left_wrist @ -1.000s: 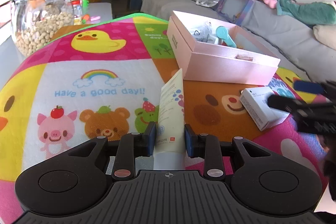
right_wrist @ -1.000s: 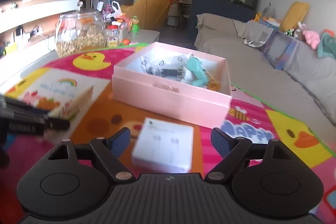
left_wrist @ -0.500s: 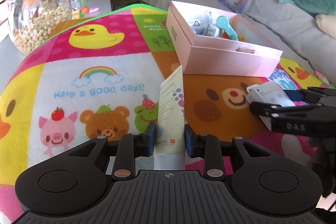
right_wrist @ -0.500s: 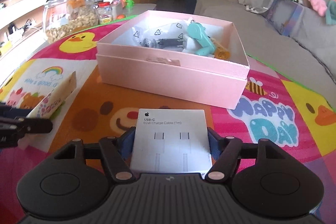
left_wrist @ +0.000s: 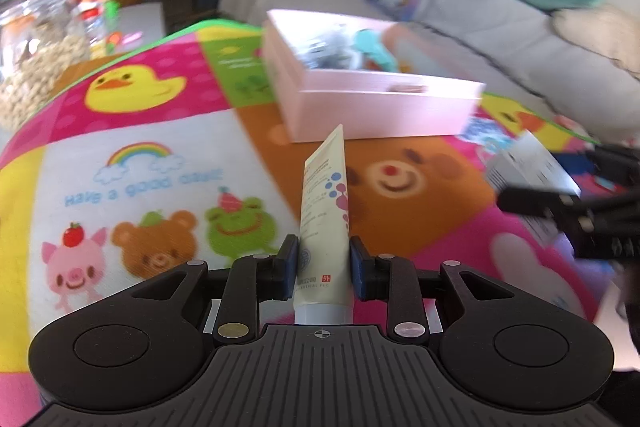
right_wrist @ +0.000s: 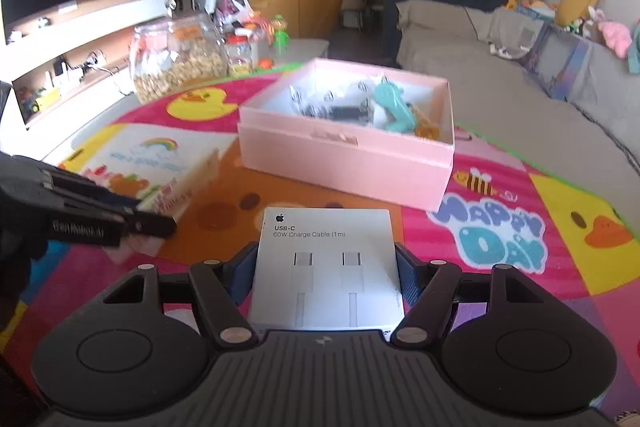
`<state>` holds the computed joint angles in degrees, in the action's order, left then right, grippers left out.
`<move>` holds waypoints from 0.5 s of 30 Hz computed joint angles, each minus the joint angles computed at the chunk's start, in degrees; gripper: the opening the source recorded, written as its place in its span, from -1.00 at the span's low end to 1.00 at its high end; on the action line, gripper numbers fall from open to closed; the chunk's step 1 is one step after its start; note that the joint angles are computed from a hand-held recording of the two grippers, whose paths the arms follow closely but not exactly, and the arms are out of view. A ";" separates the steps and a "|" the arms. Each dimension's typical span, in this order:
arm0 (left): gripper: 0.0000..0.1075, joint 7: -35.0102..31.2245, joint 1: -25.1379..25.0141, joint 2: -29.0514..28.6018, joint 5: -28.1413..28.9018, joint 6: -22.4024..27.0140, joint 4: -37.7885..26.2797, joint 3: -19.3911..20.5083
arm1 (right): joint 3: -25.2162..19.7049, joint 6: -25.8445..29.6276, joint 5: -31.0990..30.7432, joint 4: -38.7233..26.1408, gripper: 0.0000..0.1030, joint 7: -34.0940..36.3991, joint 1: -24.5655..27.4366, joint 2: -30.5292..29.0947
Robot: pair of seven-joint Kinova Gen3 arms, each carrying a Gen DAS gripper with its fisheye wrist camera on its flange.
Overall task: Organize rigid objects
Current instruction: 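Carry the tube and cable box over the pink box and open both grippers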
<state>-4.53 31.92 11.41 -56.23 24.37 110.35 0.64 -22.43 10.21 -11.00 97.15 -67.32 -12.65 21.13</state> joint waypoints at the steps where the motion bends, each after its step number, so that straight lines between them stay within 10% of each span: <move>1: -0.44 1.90 -0.29 -0.81 -2.33 -0.75 0.79 0.75 | -0.46 -0.52 -0.13 0.39 0.34 0.26 0.50 -0.65; 8: -0.44 8.95 -13.91 -4.87 -18.04 0.58 -1.65 15.54 | 2.83 -5.29 0.06 -0.47 0.34 -1.48 -2.22 -3.55; 15: -0.43 -4.59 -32.49 3.22 -14.46 -1.48 -18.63 29.90 | 13.48 -7.19 6.06 -13.38 0.35 -10.41 -11.96 1.06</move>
